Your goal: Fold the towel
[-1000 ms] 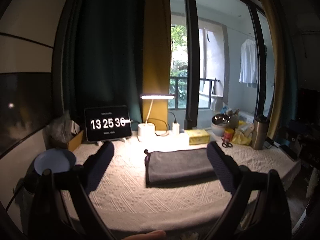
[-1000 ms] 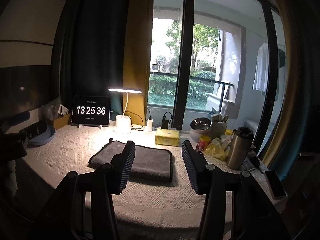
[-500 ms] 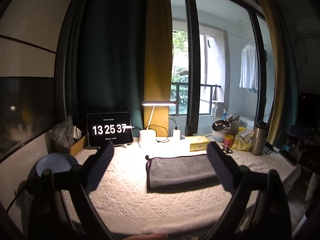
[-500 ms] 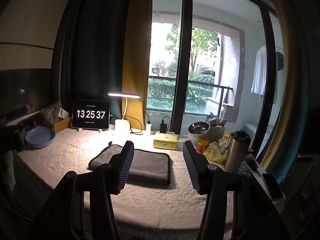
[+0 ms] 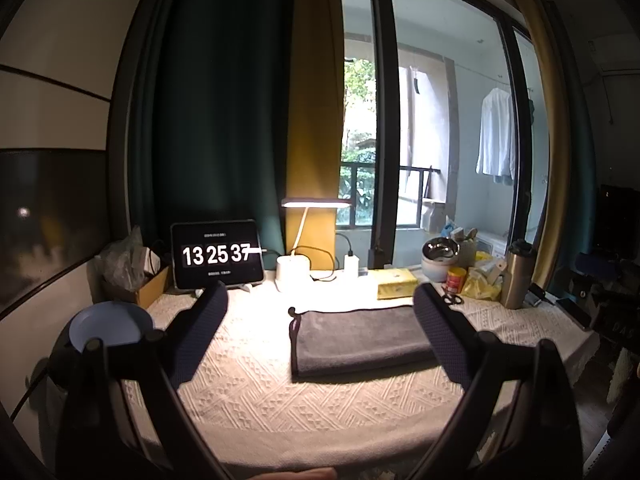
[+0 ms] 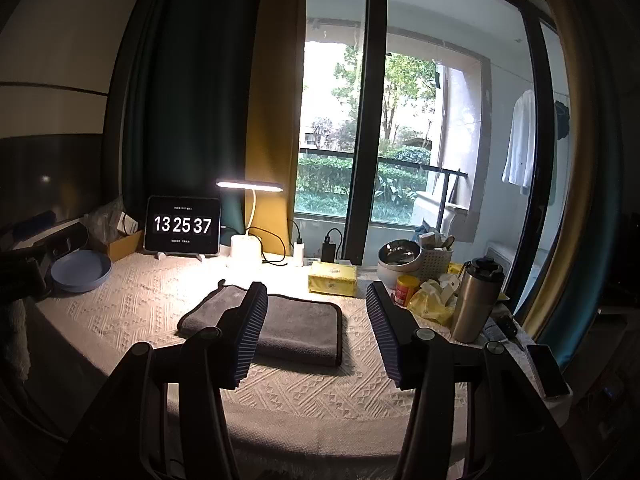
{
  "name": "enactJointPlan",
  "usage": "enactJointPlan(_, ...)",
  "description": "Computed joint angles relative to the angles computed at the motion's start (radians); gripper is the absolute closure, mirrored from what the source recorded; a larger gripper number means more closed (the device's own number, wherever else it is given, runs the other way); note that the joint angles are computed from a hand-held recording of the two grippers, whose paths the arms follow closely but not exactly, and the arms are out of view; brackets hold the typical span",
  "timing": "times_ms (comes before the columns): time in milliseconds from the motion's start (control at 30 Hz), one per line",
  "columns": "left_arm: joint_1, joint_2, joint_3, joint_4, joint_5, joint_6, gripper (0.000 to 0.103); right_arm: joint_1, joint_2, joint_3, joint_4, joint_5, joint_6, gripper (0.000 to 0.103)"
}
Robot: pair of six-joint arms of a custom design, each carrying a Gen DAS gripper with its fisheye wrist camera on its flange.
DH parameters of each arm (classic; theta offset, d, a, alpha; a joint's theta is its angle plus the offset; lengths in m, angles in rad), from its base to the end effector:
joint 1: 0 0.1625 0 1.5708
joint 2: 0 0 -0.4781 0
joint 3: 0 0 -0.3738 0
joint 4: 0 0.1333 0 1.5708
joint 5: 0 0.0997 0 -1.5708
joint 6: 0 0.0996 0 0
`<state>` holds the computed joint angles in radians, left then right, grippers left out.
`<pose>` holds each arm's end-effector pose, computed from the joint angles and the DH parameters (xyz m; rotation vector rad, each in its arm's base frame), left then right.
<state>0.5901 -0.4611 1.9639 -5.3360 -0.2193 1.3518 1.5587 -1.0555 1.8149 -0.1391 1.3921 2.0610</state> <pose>-0.2096 -0.4178 0.0929 0.2094 1.6532 -1.6374 0.1446 -0.5303 0.1831 1.3819 -2.1078 1.2242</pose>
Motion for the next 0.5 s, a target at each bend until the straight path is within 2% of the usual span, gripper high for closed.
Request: enactJointPlan(500,0.013,0.012,0.006,0.058,0.007,-0.085,0.008,0.0,0.018,-0.018,0.015,0.012,0.002,0.048)
